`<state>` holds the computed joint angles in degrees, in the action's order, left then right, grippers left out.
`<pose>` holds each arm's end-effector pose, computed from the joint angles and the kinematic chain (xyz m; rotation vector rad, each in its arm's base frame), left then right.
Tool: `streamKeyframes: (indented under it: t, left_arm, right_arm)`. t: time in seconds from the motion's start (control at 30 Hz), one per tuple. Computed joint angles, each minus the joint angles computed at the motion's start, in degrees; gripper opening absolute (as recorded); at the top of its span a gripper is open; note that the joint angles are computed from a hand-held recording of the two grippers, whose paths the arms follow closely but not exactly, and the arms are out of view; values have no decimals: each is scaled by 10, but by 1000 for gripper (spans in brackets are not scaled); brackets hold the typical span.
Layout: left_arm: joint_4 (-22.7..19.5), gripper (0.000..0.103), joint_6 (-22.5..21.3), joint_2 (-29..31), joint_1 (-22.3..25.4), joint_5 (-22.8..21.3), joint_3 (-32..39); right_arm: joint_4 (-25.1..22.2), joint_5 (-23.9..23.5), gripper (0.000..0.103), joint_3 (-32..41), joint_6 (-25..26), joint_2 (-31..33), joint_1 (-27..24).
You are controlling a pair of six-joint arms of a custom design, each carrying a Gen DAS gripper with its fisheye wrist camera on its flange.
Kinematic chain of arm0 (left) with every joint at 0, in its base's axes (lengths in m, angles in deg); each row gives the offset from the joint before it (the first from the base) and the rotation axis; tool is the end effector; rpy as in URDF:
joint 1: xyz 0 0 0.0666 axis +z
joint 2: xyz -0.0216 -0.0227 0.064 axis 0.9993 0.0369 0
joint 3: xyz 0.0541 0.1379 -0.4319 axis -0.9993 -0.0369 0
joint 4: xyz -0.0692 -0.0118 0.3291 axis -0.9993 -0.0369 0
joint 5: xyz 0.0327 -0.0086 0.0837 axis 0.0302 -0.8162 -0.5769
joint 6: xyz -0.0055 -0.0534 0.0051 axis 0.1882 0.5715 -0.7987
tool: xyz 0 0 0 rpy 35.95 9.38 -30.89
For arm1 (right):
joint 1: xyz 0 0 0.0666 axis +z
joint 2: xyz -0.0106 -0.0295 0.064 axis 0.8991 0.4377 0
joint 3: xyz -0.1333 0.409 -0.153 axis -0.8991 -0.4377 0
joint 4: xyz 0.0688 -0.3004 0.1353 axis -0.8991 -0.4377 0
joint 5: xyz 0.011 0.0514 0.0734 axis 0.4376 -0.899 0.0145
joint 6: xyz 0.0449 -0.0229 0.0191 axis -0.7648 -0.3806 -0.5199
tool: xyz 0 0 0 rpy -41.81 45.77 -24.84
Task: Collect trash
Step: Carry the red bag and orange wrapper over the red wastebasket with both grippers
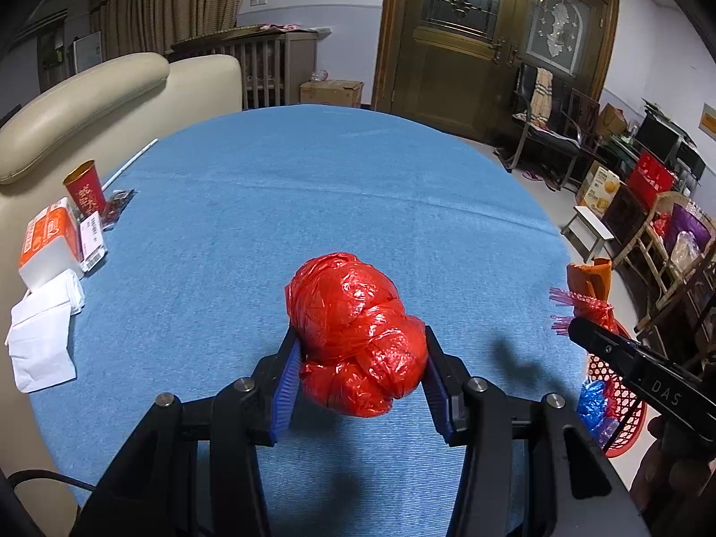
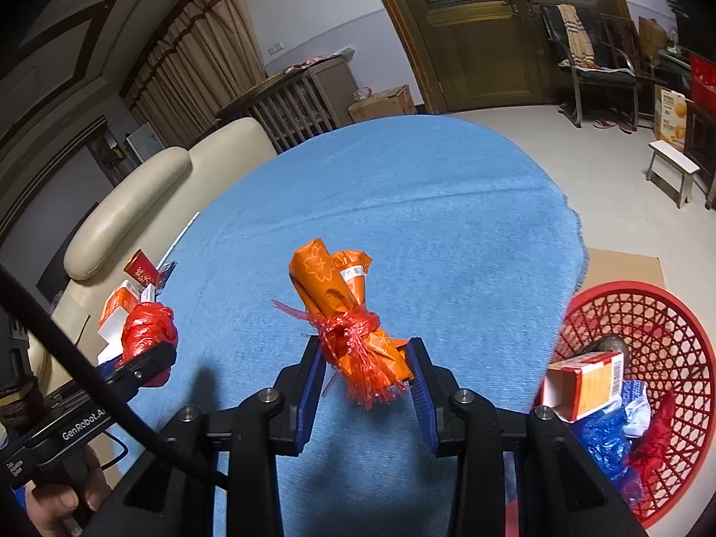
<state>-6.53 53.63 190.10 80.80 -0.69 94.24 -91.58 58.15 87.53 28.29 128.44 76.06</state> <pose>0.6253 -0.0853 0.4086 0.3268 2.3745 -0.2623 0.5518 0.1172 0.3922 0.3531 2.3015 0.3820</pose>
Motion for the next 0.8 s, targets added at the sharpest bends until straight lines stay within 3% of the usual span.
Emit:
streamKeyframes:
  t: [0.33, 0.8]
  left_arm:
    - [-15, 51, -37, 5, -39, 9, 21]
    - [-77, 51, -72, 28, -107, 37, 71]
  right_arm:
    - [20, 15, 39, -46, -16, -29, -23]
    - [25, 50, 39, -137, -44, -85, -103]
